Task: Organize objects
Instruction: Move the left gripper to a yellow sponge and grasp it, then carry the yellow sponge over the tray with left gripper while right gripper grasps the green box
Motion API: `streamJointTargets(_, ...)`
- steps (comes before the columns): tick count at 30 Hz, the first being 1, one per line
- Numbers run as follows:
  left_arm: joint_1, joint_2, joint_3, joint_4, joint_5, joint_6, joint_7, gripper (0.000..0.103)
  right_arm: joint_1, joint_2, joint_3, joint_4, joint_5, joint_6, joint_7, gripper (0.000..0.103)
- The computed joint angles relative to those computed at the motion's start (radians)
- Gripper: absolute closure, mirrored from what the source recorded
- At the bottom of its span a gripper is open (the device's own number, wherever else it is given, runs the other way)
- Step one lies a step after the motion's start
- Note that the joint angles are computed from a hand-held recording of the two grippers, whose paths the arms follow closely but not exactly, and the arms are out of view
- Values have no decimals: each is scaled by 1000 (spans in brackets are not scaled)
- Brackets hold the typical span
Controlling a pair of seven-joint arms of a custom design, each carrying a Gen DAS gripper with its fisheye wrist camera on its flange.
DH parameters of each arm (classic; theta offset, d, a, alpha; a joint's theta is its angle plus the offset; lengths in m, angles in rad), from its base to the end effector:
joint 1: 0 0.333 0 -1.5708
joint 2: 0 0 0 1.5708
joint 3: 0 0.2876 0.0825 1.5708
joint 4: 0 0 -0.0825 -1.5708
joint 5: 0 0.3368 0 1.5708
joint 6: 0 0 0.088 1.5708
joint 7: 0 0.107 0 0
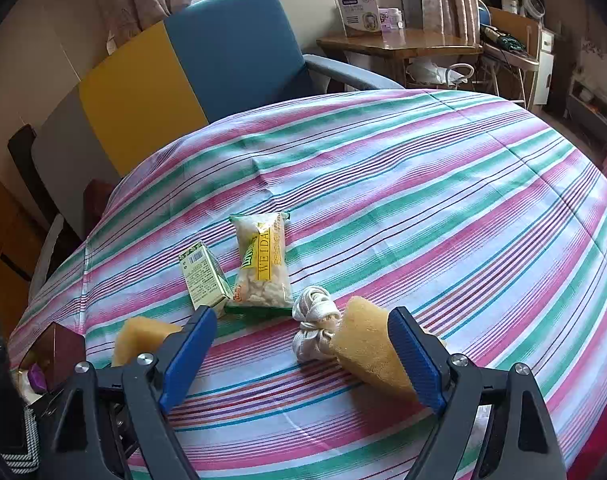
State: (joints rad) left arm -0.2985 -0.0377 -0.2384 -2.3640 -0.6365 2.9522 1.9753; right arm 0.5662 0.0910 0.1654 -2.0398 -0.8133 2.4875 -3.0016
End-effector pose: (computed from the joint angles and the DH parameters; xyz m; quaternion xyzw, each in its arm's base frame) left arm 0.4482 -0.2216 0.4078 -0.5396 0.7755 -0.3170 0.0829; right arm 0.4130 0.3729 0.4328 -0.5171 0.7896 -0.1894 0.2706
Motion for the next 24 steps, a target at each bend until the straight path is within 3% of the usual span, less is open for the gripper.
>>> streamJointTargets(7, -60, -223, 41, -189, -99, 24, 44, 67, 15, 45, 8, 47, 20, 6, -120, 19)
streamJointTargets(15, -87, -416, 105, -342, -92, -7, 7, 67, 37, 132, 1, 127, 146, 38, -323, 43)
streamJointTargets(19, -82, -490, 136, -390, -71, -31, -11, 67, 47, 209, -20, 244, 177, 6, -436, 43)
streamJointTargets(24, -48, -581, 165, -440, -41, -65, -45, 67, 55, 386, -46, 493, 277, -118, -608, 42)
